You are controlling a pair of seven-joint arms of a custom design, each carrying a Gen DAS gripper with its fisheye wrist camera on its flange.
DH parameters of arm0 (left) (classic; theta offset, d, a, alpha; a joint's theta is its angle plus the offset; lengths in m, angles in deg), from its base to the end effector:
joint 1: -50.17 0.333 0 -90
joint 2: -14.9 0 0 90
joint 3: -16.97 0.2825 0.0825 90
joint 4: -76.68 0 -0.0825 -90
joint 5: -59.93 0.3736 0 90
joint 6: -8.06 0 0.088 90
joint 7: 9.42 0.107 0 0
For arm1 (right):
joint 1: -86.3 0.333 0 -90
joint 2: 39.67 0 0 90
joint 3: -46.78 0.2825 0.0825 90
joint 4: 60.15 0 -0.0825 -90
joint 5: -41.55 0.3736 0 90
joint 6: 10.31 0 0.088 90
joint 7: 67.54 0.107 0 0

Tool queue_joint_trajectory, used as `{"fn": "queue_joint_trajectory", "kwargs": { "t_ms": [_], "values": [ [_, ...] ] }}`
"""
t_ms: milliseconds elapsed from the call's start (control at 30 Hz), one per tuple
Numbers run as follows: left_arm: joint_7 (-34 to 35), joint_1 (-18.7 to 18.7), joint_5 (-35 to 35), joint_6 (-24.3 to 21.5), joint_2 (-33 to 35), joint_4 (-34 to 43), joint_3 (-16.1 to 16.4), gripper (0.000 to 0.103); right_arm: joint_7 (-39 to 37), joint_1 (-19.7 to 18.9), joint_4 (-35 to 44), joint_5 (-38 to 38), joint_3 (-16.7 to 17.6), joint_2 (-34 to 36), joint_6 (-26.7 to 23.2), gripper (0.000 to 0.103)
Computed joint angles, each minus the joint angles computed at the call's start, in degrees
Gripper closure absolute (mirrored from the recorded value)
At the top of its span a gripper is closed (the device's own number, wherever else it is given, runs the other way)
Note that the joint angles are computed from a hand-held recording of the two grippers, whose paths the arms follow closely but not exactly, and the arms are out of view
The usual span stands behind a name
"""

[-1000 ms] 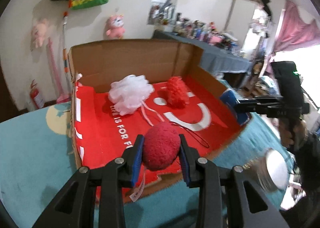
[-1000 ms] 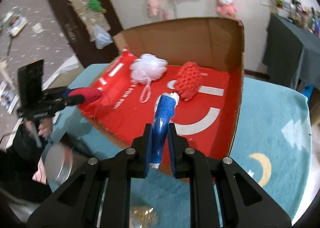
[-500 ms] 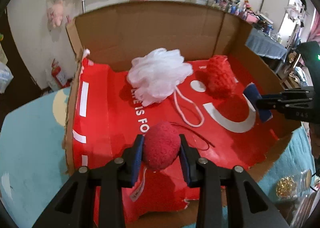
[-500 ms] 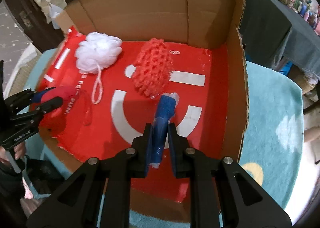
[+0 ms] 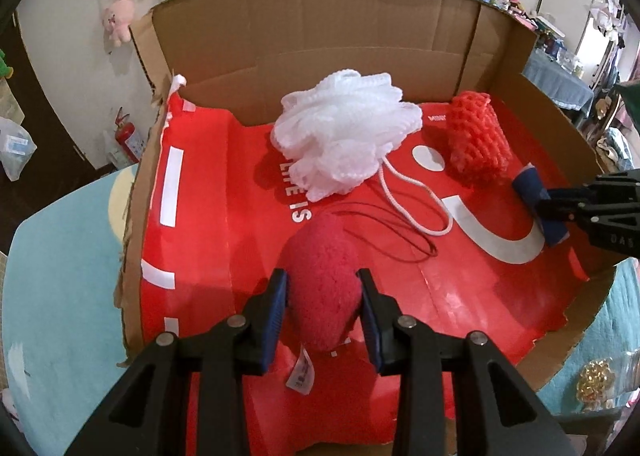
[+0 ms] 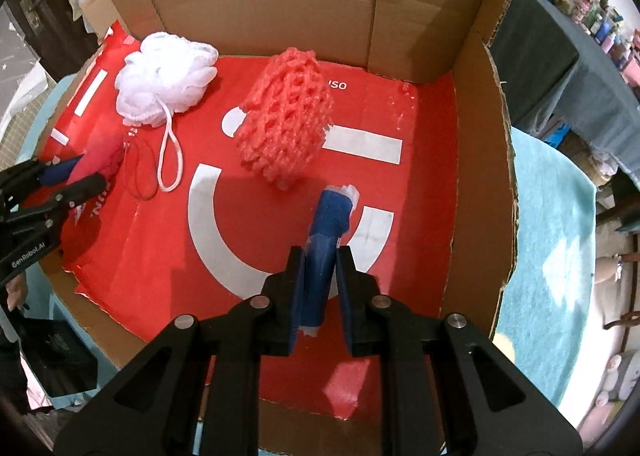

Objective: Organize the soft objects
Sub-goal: 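Lower the blue brush and red hat into the box and open both tools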

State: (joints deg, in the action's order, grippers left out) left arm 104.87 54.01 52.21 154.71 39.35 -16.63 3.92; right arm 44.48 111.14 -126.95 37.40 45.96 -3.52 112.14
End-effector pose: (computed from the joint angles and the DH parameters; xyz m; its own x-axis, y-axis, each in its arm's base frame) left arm 0.6835 -0.0877 0.4099 -0.4318 -0.9020 -0.0015 -0.7715 0.3701 -0.5175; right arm 0.6710 0.2988 0.4378 0.0763 -0.9958 -0.0513 -0.9397 -0.0546 -0.3375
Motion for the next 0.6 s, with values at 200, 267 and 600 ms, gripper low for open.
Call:
{"fn": "queue_joint_trajectory", "kwargs": {
  "t_ms": [200,267,600],
  "values": [
    [0.6,0.6,-1.2,0.4,-0.1,-0.5,-0.4,0.051,0.4,1.3,-1.3,-2.8,-0.7,-0.9,-0.2,0.086],
    [2.0,1.4,-2.9,0.5,-0.2,-0.7,-1.3,0.047,0.5,1.6,-1.9,-3.3,-0.7,-1.4,-0.1,0.086],
    [7.9,2.8,-10.5,4.6,-4.9,-6.1,-2.9,0.024,0.5,1.7,-7.7,-2.7,0.8,-5.4,4.3,0.054]
  ]
}}
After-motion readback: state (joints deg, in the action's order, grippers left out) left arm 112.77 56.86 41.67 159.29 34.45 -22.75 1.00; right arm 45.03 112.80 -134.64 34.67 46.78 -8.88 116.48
